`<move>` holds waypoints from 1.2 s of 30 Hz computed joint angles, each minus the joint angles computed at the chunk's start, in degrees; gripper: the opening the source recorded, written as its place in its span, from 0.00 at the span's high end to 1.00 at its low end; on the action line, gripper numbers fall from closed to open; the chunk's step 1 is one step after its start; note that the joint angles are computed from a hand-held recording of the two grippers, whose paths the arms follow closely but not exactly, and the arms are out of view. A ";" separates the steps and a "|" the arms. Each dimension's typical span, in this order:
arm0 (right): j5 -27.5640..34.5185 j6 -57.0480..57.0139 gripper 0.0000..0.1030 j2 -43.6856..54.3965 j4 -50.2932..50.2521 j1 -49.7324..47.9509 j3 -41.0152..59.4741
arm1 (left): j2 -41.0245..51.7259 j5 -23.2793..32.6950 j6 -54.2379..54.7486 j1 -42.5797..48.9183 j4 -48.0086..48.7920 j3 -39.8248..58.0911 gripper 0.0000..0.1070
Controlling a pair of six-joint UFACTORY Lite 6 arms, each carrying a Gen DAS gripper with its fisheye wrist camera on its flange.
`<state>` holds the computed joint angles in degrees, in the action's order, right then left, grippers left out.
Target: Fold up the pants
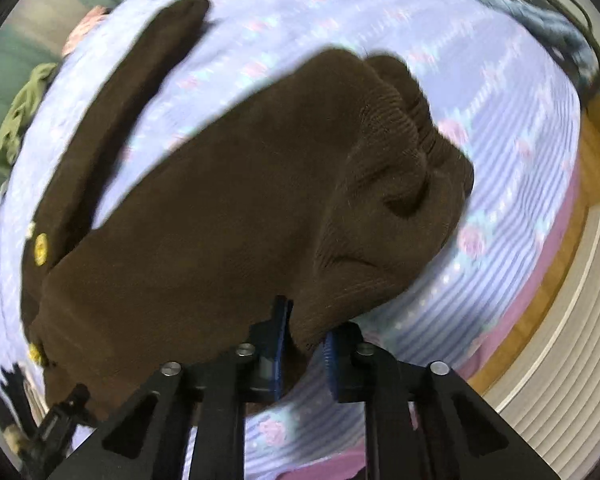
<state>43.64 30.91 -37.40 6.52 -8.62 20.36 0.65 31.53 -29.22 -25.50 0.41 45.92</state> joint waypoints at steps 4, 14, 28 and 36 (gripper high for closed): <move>10.26 2.99 0.86 -6.86 -5.14 4.51 8.22 | -8.29 6.37 3.59 1.33 -1.69 -0.83 0.74; 17.18 -4.91 0.87 -6.20 -3.49 0.10 12.74 | -8.79 13.99 0.80 1.62 0.13 5.20 0.75; 0.57 -12.67 0.88 41.24 -1.62 3.67 64.36 | 12.22 18.31 -15.64 6.98 5.61 44.75 0.78; 0.44 -10.45 0.88 73.38 -5.31 7.29 93.90 | 39.76 19.87 -14.46 10.26 4.87 69.26 0.78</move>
